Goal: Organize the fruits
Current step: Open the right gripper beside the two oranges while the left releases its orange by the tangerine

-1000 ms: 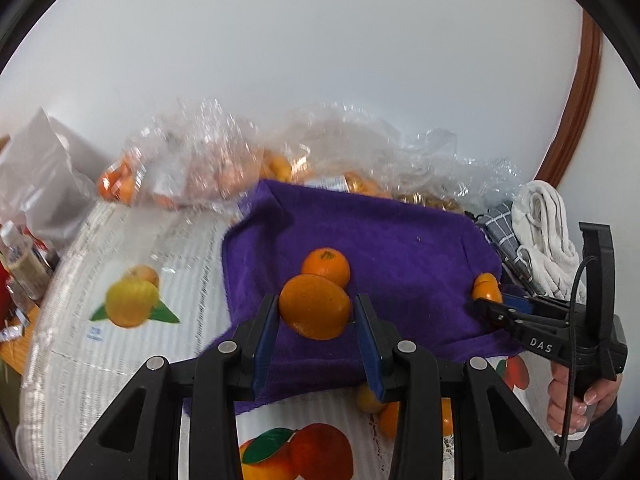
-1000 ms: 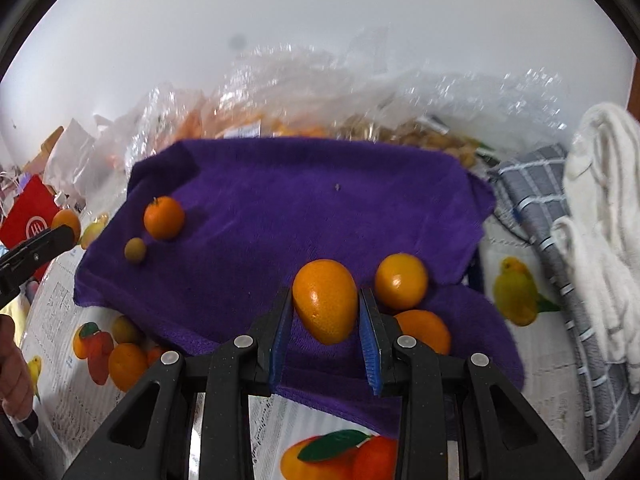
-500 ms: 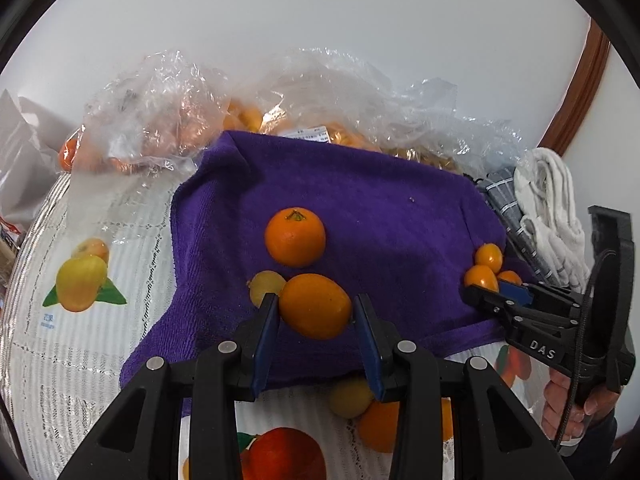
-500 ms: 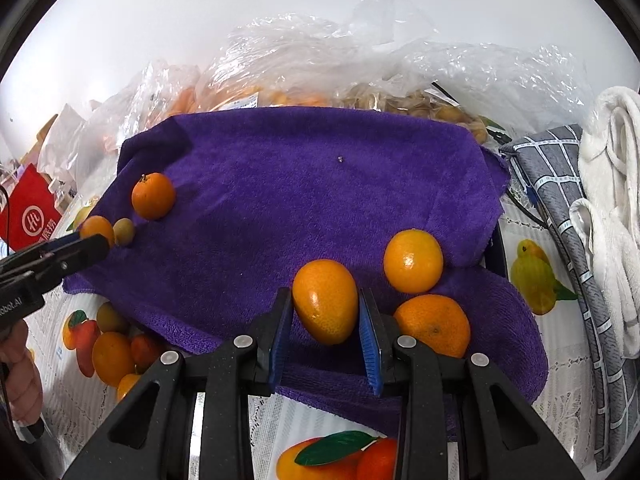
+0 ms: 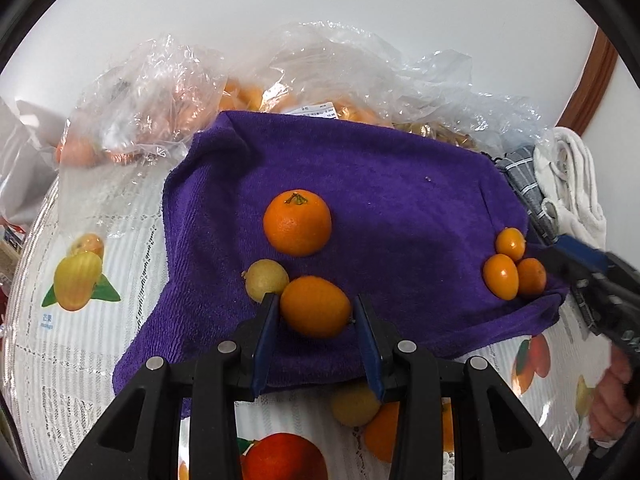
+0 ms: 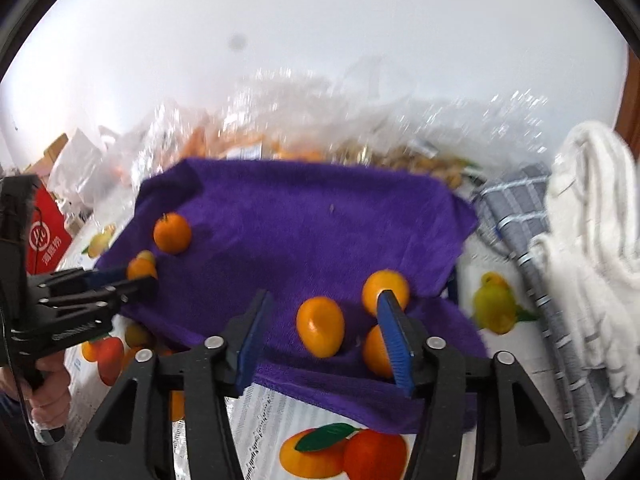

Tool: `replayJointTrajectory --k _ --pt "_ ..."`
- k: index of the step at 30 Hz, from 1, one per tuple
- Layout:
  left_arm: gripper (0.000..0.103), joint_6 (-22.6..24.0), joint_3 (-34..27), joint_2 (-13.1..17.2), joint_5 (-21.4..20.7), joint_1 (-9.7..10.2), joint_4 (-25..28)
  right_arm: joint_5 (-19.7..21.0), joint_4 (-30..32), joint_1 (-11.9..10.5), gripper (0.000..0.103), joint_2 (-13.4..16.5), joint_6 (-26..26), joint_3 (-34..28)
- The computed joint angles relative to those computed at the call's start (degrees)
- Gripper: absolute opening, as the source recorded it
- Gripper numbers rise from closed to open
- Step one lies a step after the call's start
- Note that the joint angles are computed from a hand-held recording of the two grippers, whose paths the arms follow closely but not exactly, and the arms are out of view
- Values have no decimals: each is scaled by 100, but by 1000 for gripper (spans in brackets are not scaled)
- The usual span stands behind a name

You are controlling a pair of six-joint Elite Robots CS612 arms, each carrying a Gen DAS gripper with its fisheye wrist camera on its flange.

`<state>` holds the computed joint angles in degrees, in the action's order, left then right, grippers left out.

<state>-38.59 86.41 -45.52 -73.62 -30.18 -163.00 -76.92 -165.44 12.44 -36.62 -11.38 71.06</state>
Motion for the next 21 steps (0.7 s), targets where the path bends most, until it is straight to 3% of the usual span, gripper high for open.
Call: replayJointTrajectory --k 9,14,21 --pt "37 -2 -9 -22 -39 -3 73 -250 -376 -100 56 -296 113 495" --pt "52 16 203 -168 -73 -28 -157 -302 -433 -123 56 -417 164 726" --pt "56 18 681 -483 296 -145 -483 -366 -597 -93 60 -559 296 1015"
